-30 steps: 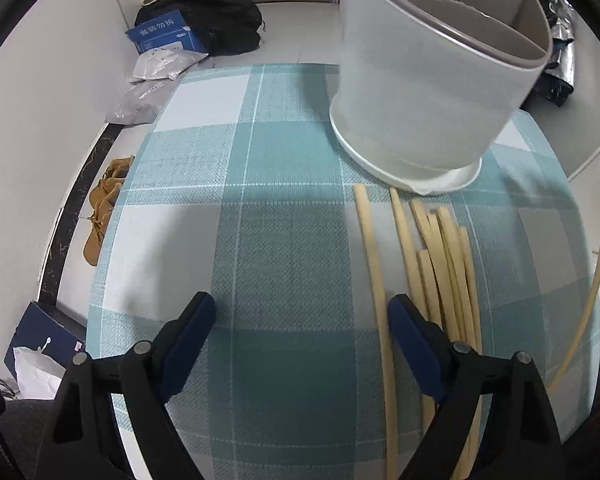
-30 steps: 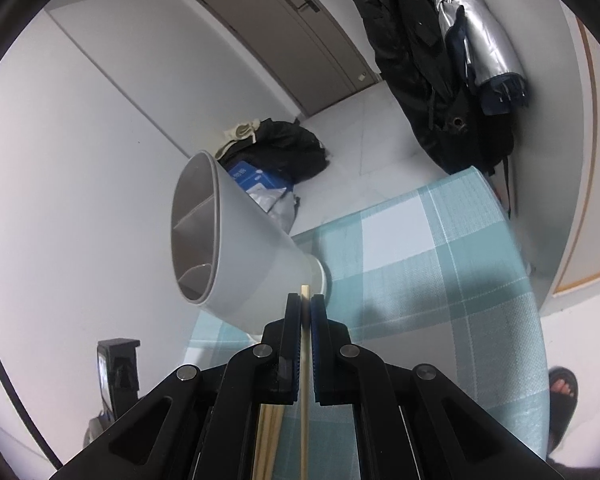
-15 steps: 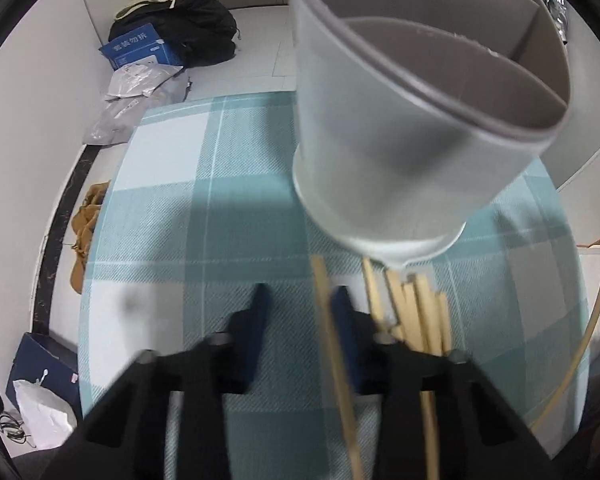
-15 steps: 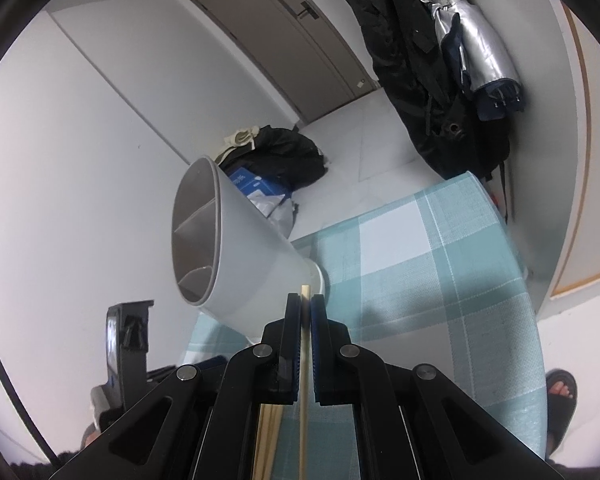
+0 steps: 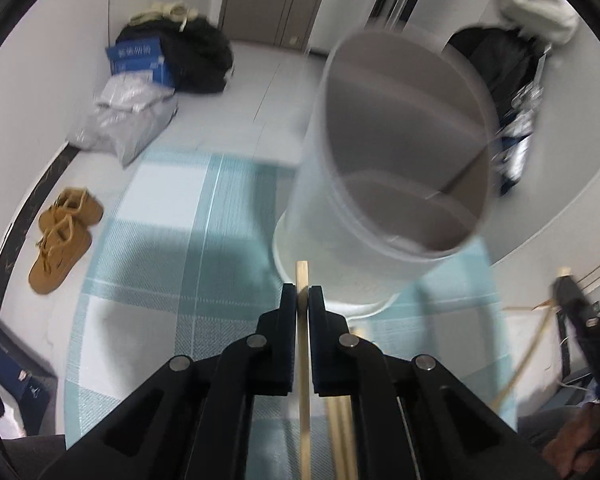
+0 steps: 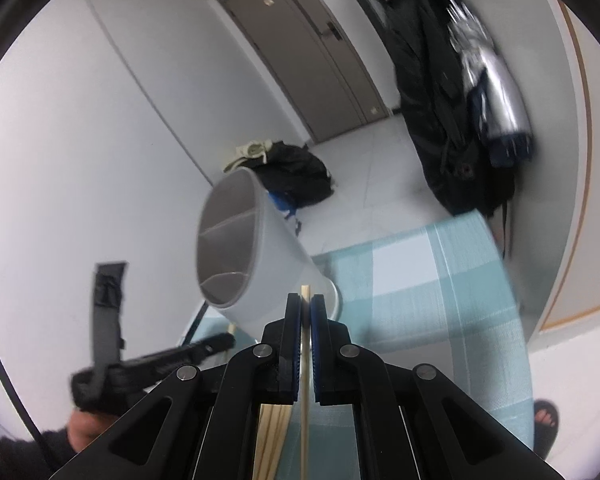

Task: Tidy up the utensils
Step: 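Lift both held chopsticks and carry them above the white utensil holder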

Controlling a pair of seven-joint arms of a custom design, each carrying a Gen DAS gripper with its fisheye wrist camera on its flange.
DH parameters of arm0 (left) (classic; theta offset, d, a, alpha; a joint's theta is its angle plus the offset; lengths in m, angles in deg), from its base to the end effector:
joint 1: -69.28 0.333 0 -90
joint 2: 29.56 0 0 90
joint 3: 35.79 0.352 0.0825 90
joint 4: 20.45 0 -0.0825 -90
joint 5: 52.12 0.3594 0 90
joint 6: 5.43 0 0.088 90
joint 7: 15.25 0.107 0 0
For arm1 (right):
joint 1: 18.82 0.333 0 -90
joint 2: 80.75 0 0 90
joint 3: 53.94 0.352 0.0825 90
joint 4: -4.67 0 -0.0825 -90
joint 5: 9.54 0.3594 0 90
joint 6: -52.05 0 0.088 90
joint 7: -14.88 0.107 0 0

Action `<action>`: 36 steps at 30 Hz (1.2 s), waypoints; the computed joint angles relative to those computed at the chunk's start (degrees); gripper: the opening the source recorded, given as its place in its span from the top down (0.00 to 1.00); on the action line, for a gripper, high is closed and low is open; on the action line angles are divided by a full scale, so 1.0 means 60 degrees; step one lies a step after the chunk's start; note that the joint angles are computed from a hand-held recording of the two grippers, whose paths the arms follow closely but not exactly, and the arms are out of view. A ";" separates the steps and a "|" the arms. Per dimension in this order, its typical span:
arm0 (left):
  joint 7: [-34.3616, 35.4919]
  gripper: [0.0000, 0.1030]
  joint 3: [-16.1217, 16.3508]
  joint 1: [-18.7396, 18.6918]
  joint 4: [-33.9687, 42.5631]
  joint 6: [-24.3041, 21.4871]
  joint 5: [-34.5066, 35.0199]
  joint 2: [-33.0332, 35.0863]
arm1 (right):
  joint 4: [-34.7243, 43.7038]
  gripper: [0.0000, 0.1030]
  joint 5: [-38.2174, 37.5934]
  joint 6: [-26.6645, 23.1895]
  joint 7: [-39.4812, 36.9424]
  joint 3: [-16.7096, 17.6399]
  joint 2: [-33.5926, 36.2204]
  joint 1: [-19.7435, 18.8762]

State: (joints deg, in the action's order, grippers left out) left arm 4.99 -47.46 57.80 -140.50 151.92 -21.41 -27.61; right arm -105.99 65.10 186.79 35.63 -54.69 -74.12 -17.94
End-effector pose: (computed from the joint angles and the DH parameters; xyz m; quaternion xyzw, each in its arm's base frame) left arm 0.5198 -0.2430 0.5209 -0.7799 0.5264 -0.2980 0.1608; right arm 0.6006 0.0152 0.5151 -0.7100 0.4914 -0.0301 0.5036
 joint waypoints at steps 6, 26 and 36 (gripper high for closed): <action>-0.2670 0.98 -0.0055 -0.0002 -0.0361 0.0537 0.3148 -0.0571 | -0.0894 0.96 0.1178 0.0957 -0.1654 0.0105 -0.0884 0.0405; -0.1774 0.98 -0.0013 0.0481 0.0037 0.1768 0.2718 -0.1127 | -0.0559 0.97 0.1680 0.1014 -0.1752 -0.0088 -0.1491 0.1066; -0.4296 0.98 0.0080 0.0855 0.2469 0.1349 0.6386 -0.0298 | 0.1583 0.96 0.1504 0.0605 -0.0855 0.0036 -0.0759 0.0972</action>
State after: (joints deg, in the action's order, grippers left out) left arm -20.79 -46.99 62.93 -125.69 160.02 16.90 -29.40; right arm -96.49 74.13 190.43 30.50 -54.47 -78.67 -12.11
